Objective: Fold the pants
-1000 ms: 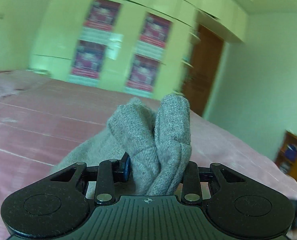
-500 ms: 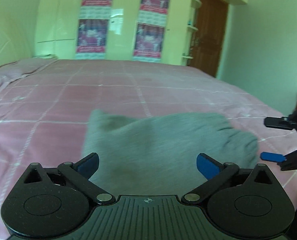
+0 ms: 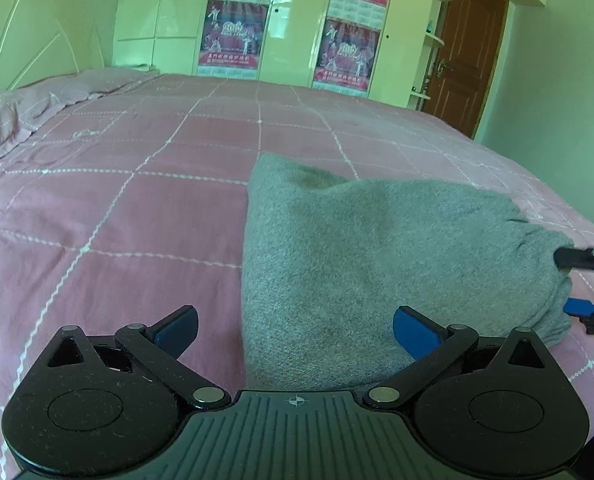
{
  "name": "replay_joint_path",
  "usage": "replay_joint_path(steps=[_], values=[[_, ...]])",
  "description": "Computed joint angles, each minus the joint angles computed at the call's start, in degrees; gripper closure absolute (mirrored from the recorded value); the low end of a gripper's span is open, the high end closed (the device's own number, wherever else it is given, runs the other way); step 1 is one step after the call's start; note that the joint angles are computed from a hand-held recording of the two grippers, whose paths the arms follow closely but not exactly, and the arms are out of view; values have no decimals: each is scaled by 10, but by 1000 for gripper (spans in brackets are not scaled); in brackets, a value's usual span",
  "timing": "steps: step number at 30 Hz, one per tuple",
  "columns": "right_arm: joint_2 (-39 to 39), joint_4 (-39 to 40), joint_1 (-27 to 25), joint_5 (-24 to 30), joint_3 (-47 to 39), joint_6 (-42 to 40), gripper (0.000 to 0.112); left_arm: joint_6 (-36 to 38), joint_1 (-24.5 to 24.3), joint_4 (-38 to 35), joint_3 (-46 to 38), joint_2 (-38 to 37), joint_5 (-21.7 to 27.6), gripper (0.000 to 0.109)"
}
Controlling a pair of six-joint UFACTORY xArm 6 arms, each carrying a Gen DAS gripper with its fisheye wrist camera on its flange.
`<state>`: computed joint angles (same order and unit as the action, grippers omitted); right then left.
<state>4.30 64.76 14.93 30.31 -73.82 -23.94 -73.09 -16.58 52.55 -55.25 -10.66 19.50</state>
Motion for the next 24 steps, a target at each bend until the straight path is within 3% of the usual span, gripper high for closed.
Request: replay_joint_path(steps=[2, 4, 6, 7, 9, 11, 12, 13, 15, 18, 21, 24], values=[[-3, 4, 1, -5, 4, -6, 68, 11, 9, -16, -12, 18, -7, 6], [-17, 24, 3, -11, 10, -33, 80, -17, 8, 17, -13, 10, -3, 6], [-28, 32, 8, -24, 16, -62, 81, -16, 5, 27, -17, 8, 16, 6], [-20, 2, 8, -23, 15, -43, 79, 10, 5, -4, -16, 12, 23, 6], [-11, 14, -11, 8, 15, -7, 77, 18, 24, -56, 2, 13, -15, 6], [-26, 55, -15, -3, 26, -39, 73, -21, 32, -36, 11, 2, -18, 6], [-34, 60, -15, -17, 32, -44, 66, -39, 37, -29, 15, -4, -14, 6], [-39, 73, -20, -11, 33, -49, 48, -53, 45, -29, 22, -9, -21, 6], [-42, 92, -28, -6, 34, -57, 28, -72, 64, -39, 35, -16, -37, 6], [-41, 72, -33, 3, 35, -51, 29, -51, 71, -61, 38, -11, -43, 6], [-14, -11, -31, 24, 23, 23, 26, 18, 54, -88, 15, 10, 2, 6], [-20, 7, -30, 23, 30, 2, 26, 11, 58, -85, 13, 15, -2, 6]])
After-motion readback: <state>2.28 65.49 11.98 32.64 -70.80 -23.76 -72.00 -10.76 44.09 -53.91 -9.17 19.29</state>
